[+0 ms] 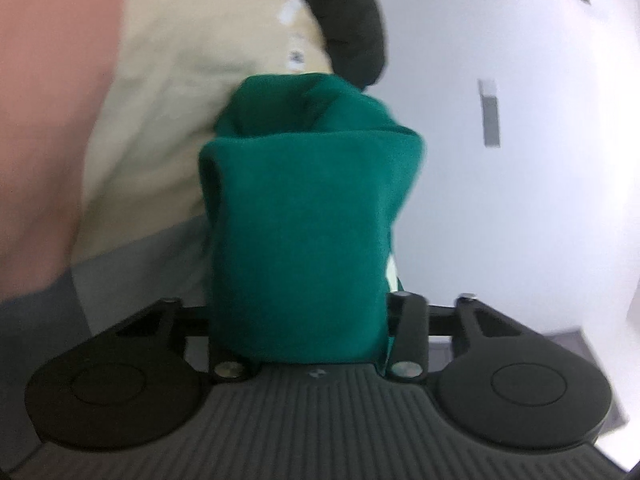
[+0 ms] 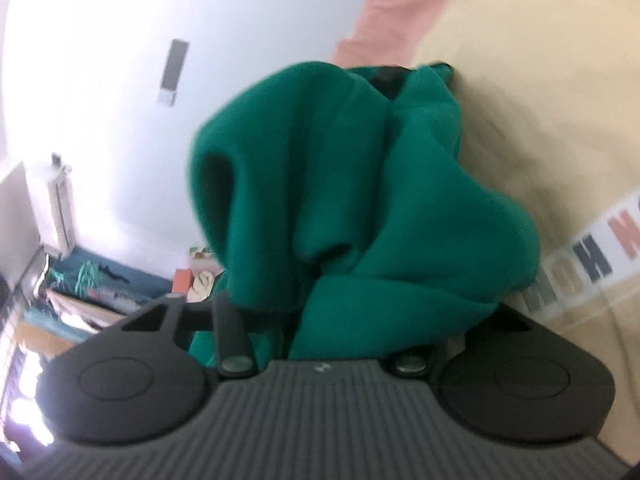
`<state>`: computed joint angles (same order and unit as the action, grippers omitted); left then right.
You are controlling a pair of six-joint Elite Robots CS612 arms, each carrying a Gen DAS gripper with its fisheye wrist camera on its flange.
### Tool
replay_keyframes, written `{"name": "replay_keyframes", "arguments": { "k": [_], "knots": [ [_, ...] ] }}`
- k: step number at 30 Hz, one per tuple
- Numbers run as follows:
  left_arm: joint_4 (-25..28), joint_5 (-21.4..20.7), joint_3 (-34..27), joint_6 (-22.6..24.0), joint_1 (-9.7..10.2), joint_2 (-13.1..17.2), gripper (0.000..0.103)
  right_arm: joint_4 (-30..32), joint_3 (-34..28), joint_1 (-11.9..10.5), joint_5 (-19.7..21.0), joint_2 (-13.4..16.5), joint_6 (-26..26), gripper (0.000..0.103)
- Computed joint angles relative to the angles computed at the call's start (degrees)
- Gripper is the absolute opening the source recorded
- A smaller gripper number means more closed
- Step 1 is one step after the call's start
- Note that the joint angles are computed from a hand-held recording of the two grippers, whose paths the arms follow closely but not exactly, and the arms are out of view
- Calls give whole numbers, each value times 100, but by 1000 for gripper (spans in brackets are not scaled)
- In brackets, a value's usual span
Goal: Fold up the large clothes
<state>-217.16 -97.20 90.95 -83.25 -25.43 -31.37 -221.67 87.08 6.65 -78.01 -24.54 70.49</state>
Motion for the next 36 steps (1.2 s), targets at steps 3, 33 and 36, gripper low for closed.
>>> {"name": "replay_keyframes", "arguments": {
  "k": [3,33,36],
  "knots": [
    [-114,-16,72,403,-4,-73,36,-202,109,-3,-1,-67,-154,42],
    [303,-1130,-1767,968,-779,18,35,-2465,2043,-1174,14,-1425,-997,41],
    [708,-1097,-2352,1123,-913,297,35,-2553,2039,-1330,-106,-1336,-903,41]
  ]
}}
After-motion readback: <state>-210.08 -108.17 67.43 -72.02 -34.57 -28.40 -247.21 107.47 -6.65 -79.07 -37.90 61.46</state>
